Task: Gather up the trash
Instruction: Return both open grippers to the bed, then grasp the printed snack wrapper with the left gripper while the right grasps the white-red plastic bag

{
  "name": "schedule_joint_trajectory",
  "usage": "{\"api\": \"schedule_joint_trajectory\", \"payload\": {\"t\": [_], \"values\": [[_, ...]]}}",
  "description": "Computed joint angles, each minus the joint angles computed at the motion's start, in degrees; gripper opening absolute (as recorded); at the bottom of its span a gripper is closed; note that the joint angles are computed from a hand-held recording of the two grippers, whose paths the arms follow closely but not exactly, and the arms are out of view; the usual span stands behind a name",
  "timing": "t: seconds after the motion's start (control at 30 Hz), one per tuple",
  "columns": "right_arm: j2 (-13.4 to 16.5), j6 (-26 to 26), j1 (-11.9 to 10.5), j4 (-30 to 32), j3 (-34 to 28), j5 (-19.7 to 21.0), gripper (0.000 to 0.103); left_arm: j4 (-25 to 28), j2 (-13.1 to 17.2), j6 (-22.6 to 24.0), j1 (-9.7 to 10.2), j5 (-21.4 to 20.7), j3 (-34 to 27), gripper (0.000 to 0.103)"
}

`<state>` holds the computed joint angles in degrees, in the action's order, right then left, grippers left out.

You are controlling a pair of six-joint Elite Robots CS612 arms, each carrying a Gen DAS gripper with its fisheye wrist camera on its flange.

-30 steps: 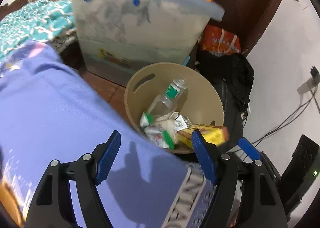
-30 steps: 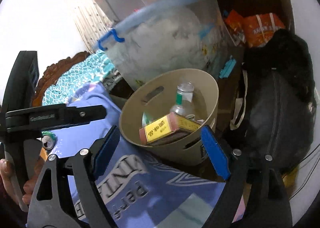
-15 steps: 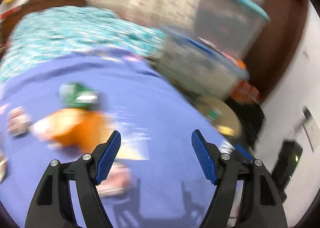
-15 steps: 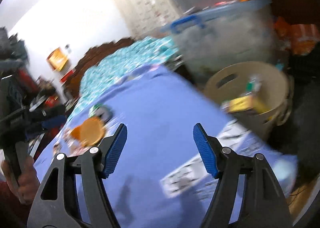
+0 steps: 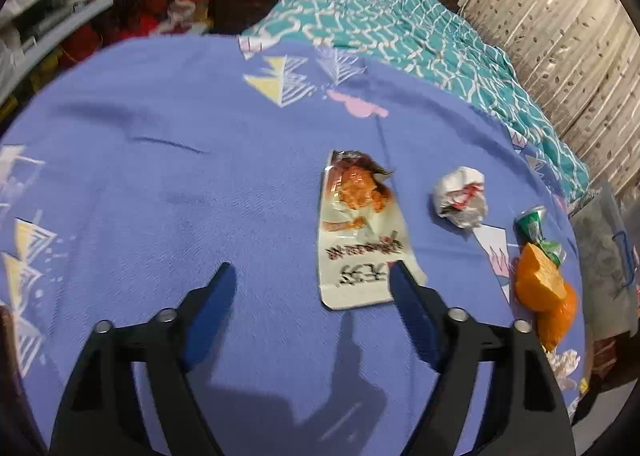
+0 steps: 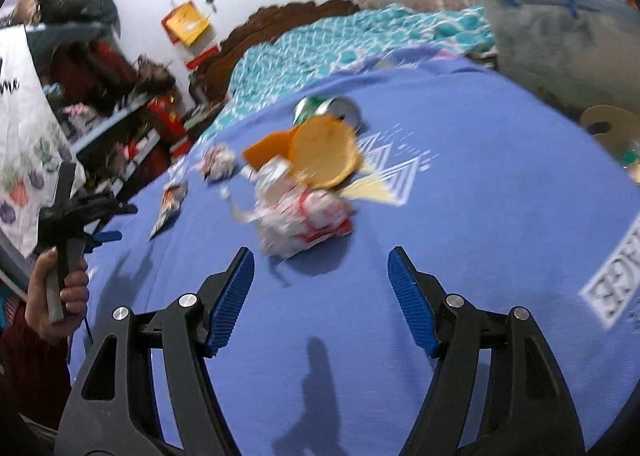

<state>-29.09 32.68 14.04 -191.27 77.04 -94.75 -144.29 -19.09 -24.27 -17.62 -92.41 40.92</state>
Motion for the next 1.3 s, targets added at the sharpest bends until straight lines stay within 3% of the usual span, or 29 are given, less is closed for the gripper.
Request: {"api": "schedule_joint_trajectory", "payload": {"t": [0.03,0.17,0.23,0.33,0.4,0.43,0.5,0.63,0.73,0.77,0.87,0.97,1.3], "values": [[0.29,-0.18,0.14,1.35,-0.84,0.05,0.071,1.56,0.99,0.40,0.10,-0.51,-1.95,0.088],[0.74,-1.86,0.91,5.00,-2.80,-1.86,0.083,9.01,7.10,3.01,0.00,-2.91,-13.68,0.093],[0.74,-2.25,1.09,6.23,-3.09,-2.61,0.084,13.93,11.41,4.07,-0.34,-1.12,-21.80,0.095],[0.53,-1.72,0.98,7.52,-3.14,-3.10,0.089,15.32,14.67,4.47,-1.07,2.62,-27.65,0.093],[0.34,-1.55,0.76,7.70,-3.07,-2.90,0.092,11.27,12.31,6.26,-1.77,5.82,-22.23,0.079],[0.36,-1.53,0.62,7.82,-3.39,-2.85,0.094,9.32,10.78,8.55,-2.04,6.41,-19.02,0.066],[0.70,-1.64,0.31,8.54,-4.62,-2.40,0.099,5.89,8.22,10.70,-1.97,3.60,-13.56,0.065],[1.99,-1.41,-0.72,13.64,-8.36,2.23,0.099,-0.40,2.71,13.96,-2.10,-0.47,-2.10,0.065],[3.08,-2.08,-0.42,14.30,-10.63,-0.46,0.099,-3.85,-0.64,16.47,-2.09,-5.19,4.92,0.065],[3.51,-2.37,-0.45,14.86,-11.53,-0.49,0.096,-4.98,-1.62,17.31,-2.08,-6.92,7.11,0.065],[4.15,-2.79,-0.72,17.08,-12.92,3.16,0.057,-7.29,-4.22,19.53,-2.13,-10.37,12.60,0.065],[4.21,-4.46,-0.07,17.31,-12.91,3.52,0.051,-8.62,-5.70,19.81,-1.90,-13.97,15.89,0.066],[1.99,-8.58,3.05,14.42,-7.60,5.94,0.056,-11.41,-8.46,20.37,-2.45,-16.02,21.94,0.066]]}}
